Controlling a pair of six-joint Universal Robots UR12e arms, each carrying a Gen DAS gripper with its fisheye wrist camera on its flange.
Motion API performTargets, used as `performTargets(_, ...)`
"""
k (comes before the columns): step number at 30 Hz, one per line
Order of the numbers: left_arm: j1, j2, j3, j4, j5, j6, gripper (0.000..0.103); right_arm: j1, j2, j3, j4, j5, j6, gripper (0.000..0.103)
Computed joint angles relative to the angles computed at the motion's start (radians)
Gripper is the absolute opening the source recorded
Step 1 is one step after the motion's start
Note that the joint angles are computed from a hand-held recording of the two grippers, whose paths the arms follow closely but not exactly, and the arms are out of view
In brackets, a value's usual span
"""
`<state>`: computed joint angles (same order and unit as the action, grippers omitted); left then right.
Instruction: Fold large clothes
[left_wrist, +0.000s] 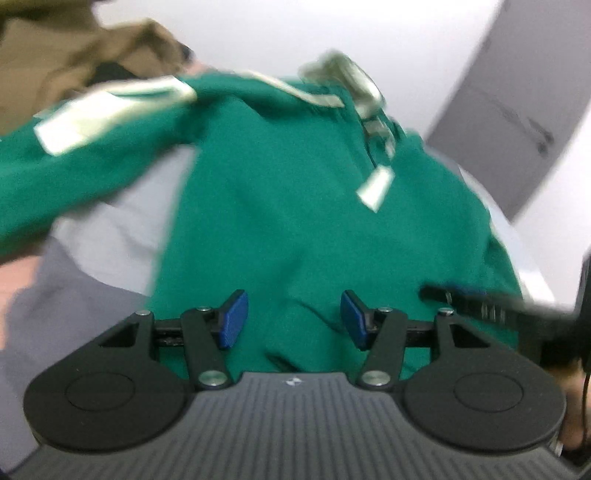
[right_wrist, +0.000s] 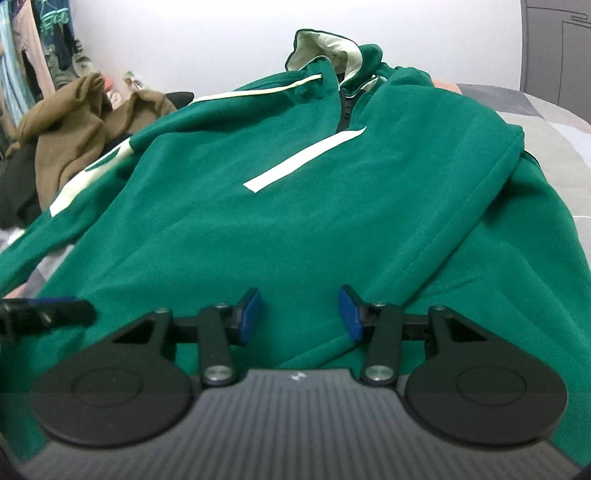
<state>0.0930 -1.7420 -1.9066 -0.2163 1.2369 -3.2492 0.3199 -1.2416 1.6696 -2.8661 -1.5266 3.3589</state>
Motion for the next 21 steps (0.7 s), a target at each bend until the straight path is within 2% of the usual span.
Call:
performTargets(4, 0.031, 0.013, -0.018, 0.087, 0.064, -0.202, 0.063, 0.007, -0.002, 0.001, -0.003, -0.021, -0.011, 0.048)
performTargets(7, 0.057, 0.02, -0.027, 0.098, 0.126, -0.363, 0.064, 0.008, -0.005, 0.002, -0.003, -0.025, 0.002, 0.048)
performTargets(10, 0.091, 0.024, -0.038, 0.098, 0.157, -0.523, 0.065, 0.01, -0.008, 0.005, -0.004, -0.032, 0.005, 0.048)
performTargets(14, 0.138, 0.021, -0.058, 0.123, 0.15, -0.72, 0.065, 0.012, -0.012, 0.01, -0.005, -0.042, 0.005, 0.048)
performTargets(18, 0.181, -0.002, -0.071, 0.195, 0.102, -0.91, 0.065, 0.012, -0.013, 0.011, -0.007, -0.044, 0.006, 0.048)
performTargets(21, 0.194, -0.031, -0.066, 0.273, 0.124, -1.023, 0.065, 0.013, -0.012, 0.01, -0.007, -0.048, 0.005, 0.048)
